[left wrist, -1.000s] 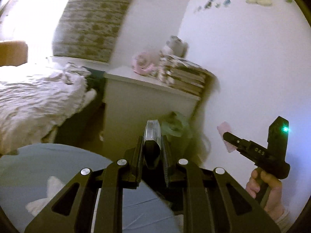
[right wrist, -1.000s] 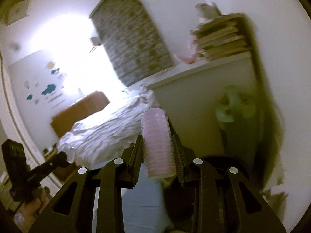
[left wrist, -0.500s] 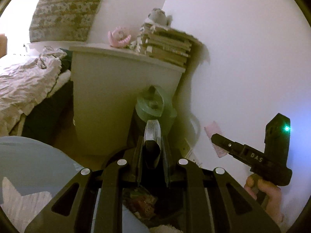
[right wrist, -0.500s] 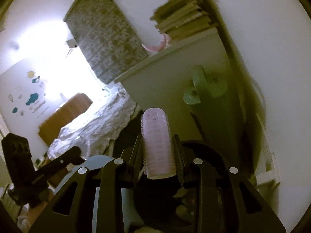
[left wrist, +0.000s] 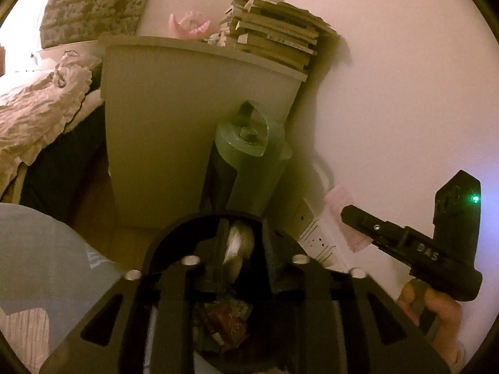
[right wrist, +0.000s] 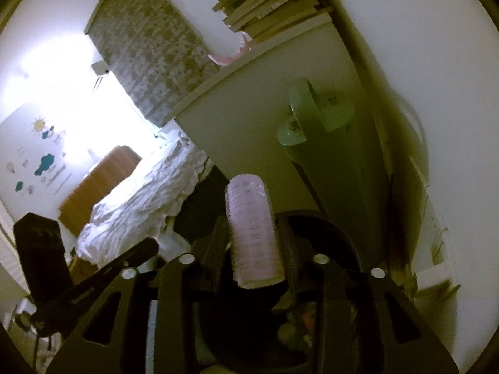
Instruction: Collect trash
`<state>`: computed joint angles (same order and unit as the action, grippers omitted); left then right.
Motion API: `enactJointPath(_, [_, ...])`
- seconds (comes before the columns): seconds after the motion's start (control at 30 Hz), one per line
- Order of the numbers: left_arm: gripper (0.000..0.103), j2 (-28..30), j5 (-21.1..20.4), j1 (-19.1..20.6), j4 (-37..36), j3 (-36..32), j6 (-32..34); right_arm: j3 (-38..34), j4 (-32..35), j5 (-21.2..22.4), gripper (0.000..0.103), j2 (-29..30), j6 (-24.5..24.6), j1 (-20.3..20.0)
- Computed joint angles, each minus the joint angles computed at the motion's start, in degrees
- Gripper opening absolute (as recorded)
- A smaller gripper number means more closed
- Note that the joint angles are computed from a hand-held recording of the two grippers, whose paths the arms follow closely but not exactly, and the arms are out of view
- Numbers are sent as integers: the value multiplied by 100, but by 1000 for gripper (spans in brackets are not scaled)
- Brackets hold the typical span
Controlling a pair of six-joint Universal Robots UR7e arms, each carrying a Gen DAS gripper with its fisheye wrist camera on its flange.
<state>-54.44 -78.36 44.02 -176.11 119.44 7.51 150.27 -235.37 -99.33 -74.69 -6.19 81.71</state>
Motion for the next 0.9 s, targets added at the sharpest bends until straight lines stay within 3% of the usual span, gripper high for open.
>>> enactJointPath(0.07, [60, -37, 74, -28, -125, 77, 3, 7, -148, 20, 56, 52, 31, -21])
enactJointPath(0.1, [62, -55, 102, -45, -200, 114, 23, 32, -207, 17, 56, 73, 39, -15])
enactJointPath(0.33, [62, -402, 210, -83, -130, 335, -30, 77, -221, -127, 56, 132, 90, 152])
enactJointPath(0.57, [62, -1357, 461, -28, 154, 914, -122, -58, 65, -482, 56, 511, 24, 836])
enactJointPath(0.63, [69, -1716, 599, 18, 321, 1105, -138, -172, 302, -634, 56, 674, -5, 1134])
enactJointPath(0.73, [73, -2478, 1016, 115, 646, 1491, -223, -396, 817, -802, 56, 898, -48, 1536])
enactJointPath(0.9, [74, -3939, 2072, 393, 1807, 1972, -449, -914, 1824, -1007, 56, 1478, -58, 2244])
